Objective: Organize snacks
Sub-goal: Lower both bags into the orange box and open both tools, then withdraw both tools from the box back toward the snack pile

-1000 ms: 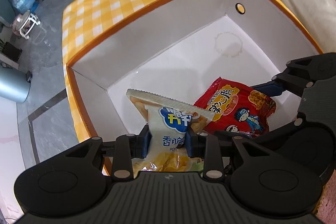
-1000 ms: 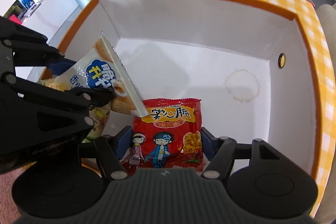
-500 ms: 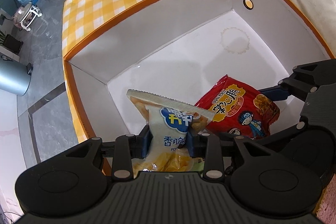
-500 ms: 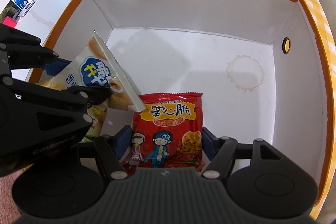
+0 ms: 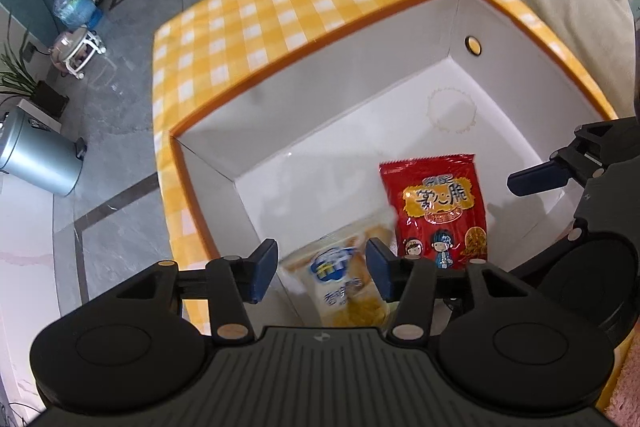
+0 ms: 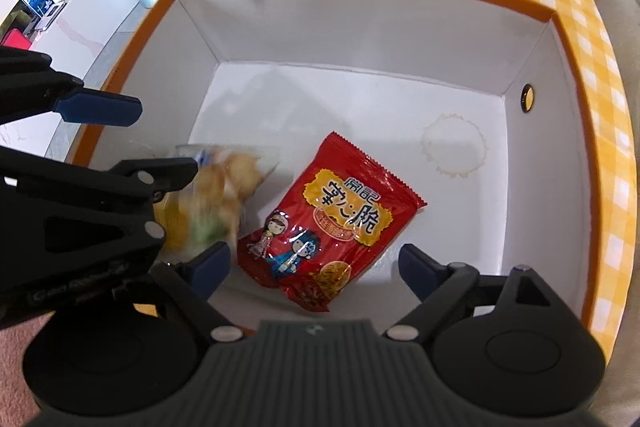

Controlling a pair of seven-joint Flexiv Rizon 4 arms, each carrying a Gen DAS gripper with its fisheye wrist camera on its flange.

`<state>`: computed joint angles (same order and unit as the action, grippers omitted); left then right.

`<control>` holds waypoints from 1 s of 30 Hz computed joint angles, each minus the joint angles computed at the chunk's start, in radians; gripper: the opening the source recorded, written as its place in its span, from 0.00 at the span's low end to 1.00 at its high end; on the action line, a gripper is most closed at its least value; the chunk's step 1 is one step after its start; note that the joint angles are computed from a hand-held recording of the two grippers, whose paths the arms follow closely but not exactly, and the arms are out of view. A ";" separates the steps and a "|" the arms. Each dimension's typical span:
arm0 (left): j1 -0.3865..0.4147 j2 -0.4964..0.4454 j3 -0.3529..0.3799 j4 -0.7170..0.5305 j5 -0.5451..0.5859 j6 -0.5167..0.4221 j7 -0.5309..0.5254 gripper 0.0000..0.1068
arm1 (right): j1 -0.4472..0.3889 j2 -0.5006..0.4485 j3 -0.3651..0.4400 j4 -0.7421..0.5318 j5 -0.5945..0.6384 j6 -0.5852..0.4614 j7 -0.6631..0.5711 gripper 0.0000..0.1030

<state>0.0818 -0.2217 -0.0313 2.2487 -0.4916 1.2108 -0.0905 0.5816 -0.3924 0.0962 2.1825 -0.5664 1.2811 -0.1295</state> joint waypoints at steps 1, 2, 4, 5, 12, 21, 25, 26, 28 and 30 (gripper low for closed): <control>0.006 0.009 -0.006 0.006 -0.021 0.001 0.014 0.56 | 0.005 0.009 -0.007 0.006 -0.008 0.001 0.010 0.85; 0.010 0.019 -0.011 0.013 -0.045 0.002 0.030 0.56 | 0.012 0.016 -0.016 0.011 -0.022 0.001 0.024 0.85; 0.016 0.041 -0.021 0.028 -0.110 0.005 0.076 0.56 | 0.027 0.039 -0.037 0.027 -0.065 0.000 0.068 0.85; 0.015 0.053 -0.022 0.035 -0.143 0.003 0.100 0.56 | 0.036 0.054 -0.052 0.038 -0.098 0.001 0.102 0.85; -0.027 0.150 0.013 0.088 -0.382 -0.029 0.246 0.56 | 0.042 0.162 -0.073 0.105 -0.361 -0.033 0.364 0.85; -0.077 0.274 0.106 0.163 -0.577 -0.129 0.393 0.56 | -0.001 0.275 0.031 0.159 -0.603 -0.152 0.664 0.86; -0.079 0.321 0.140 0.205 -0.592 -0.157 0.447 0.56 | -0.012 0.311 0.113 0.180 -0.633 -0.240 0.754 0.86; -0.071 0.330 0.150 0.210 -0.571 -0.180 0.439 0.56 | -0.012 0.320 0.135 0.185 -0.630 -0.266 0.772 0.86; -0.057 0.347 0.169 0.223 -0.540 -0.216 0.432 0.57 | -0.011 0.337 0.168 0.196 -0.621 -0.300 0.801 0.86; -0.047 0.363 0.180 0.240 -0.519 -0.229 0.431 0.57 | 0.000 0.354 0.197 0.207 -0.608 -0.336 0.833 0.86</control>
<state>0.0346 0.1411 0.1486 2.4888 -1.0108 0.9819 0.3410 0.5821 -0.0384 0.2936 2.3898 -1.1743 0.9449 0.7037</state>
